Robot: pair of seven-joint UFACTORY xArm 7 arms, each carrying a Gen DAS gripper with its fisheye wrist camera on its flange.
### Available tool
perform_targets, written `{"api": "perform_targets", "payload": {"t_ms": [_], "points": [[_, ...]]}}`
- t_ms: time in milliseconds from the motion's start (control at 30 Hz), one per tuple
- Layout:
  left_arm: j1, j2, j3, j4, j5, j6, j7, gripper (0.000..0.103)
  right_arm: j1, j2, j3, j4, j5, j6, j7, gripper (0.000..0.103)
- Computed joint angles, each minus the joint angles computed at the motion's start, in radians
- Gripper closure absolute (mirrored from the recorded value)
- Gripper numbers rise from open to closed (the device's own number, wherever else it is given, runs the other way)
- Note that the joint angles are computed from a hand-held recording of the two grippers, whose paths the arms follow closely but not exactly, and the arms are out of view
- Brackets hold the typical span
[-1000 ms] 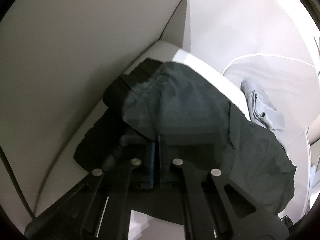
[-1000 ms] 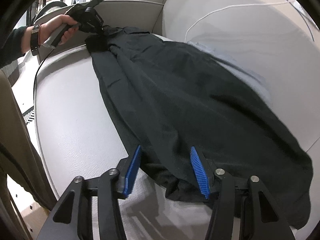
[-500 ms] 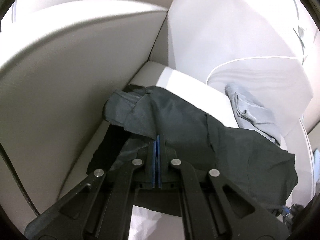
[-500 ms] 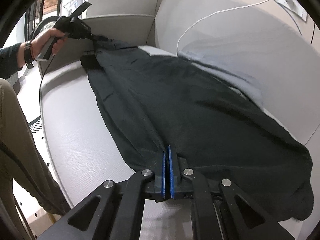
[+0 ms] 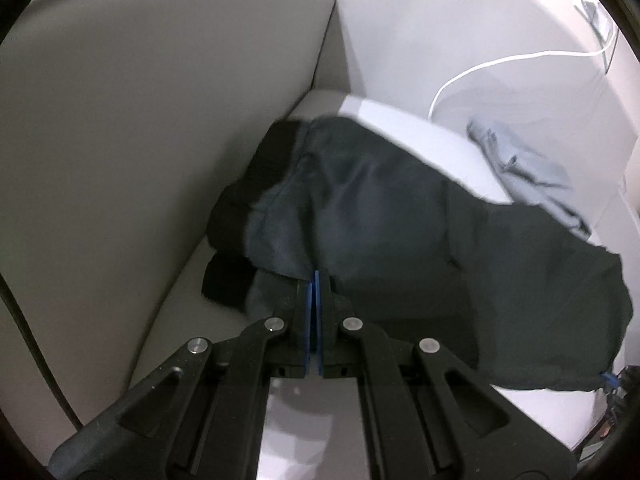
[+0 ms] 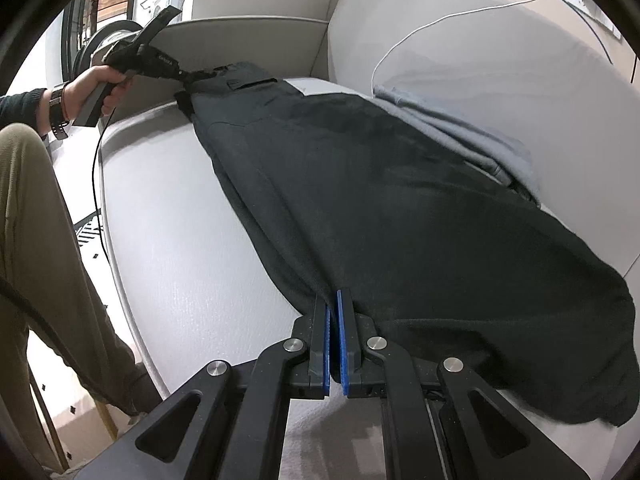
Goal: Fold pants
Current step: 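Open both tools and release the stretched pants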
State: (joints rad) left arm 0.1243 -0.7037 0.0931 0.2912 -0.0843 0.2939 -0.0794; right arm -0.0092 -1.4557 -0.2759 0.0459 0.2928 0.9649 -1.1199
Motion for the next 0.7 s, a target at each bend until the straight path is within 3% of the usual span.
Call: {"api": "perform_targets", "payload": {"t_ms": [167,300,400,433,467,500,567,700], "points": [[0.018,0.082,-0.020,-0.008,0.016,-0.070,-0.017,0.099,-0.017,-0.001,-0.009,-0.015,-0.006,-0.002,-0.013,0.100],[0.028,0.074,-0.034,-0.027,0.027,-0.080,-0.032,0.098,-0.039,-0.021,-0.011,-0.040,0.000,-0.004,-0.013,0.100],[0.027,0.034,-0.024,-0.034,0.024,-0.052,-0.036,0.095,-0.048,-0.038,-0.014,-0.040,0.002,0.014,-0.012,0.094],[0.019,0.015,-0.010,-0.034,0.015,-0.045,-0.035,0.092,-0.051,-0.038,-0.015,-0.032,0.004,0.030,-0.007,0.086],[0.012,-0.016,0.009,-0.041,0.006,-0.034,-0.025,0.078,-0.048,-0.014,-0.026,-0.008,0.009,0.045,0.000,0.081],[0.009,-0.044,0.017,-0.045,-0.002,-0.034,-0.024,0.055,-0.053,0.001,-0.043,0.014,0.019,0.060,0.007,0.072],[0.020,-0.102,0.010,-0.055,-0.009,-0.050,-0.034,0.038,-0.068,0.008,-0.080,0.045,0.044,0.082,0.019,0.062],[0.011,-0.130,0.018,0.004,-0.010,-0.023,-0.028,0.038,-0.078,0.076,-0.131,0.134,0.098,0.089,0.051,0.058]]}}
